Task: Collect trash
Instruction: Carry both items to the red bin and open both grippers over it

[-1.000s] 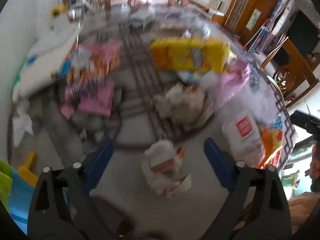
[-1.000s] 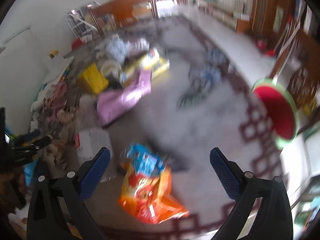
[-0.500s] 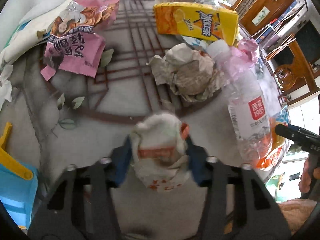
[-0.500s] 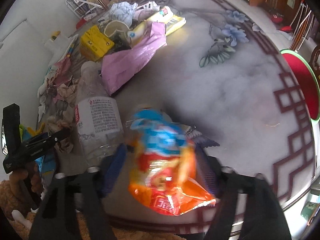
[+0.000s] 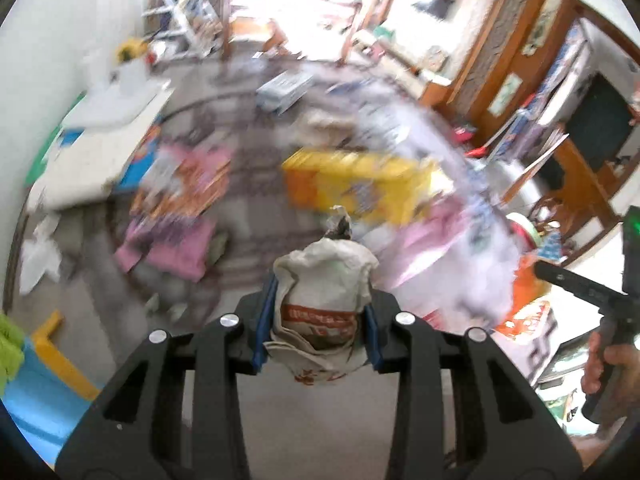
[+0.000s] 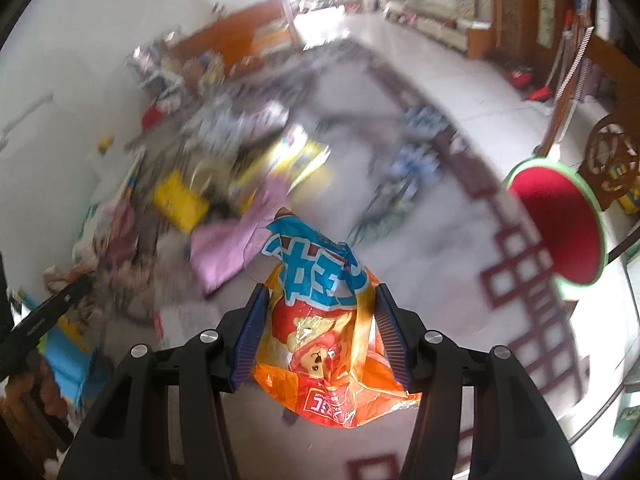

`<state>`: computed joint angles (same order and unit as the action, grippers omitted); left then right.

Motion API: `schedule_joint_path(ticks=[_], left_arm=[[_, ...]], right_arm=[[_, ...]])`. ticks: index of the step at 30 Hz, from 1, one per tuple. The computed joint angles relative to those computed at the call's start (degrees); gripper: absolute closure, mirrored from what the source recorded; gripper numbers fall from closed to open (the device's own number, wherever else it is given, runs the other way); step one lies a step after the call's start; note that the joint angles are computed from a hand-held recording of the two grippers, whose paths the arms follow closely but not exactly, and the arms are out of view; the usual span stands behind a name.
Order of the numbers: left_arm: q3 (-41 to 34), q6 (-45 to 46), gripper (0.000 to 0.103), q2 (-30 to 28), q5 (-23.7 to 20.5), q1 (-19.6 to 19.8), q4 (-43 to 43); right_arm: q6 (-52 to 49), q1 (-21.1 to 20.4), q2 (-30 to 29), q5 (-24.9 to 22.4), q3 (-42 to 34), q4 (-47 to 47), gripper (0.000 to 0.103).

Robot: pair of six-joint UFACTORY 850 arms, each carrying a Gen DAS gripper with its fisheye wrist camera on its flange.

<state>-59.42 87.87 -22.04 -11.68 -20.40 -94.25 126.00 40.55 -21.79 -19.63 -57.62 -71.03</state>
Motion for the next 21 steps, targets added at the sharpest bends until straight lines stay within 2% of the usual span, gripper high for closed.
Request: schedule_joint_path(ticks=[4, 10, 15, 21], left_arm=[[-3.60, 2.81, 0.068, -1.39, -3.22, -3.14, -3.28], [-15.07, -6.75, 0.068, -9.01, -7.51, -9.66, 4.46], [-27.15, -18.39, 0.068, -17.42, -10.37, -15.16, 15.06], [-45.13, -34.96, 0.068, -29.49, -15.17, -21.59, 30.36]], right_arm=[[6.78, -1.77, 3.59, -3.60, 3.22, -6.06, 0.051], [14.62, -6.47, 10.71, -5.43, 11.24, -10.89, 0.051], [16.85, -12.58, 16.95, -6.09, 17.95, -12.59, 0.051], [19.68, -20.40, 22.35, -4.81, 23.75, -18.01, 0.050]])
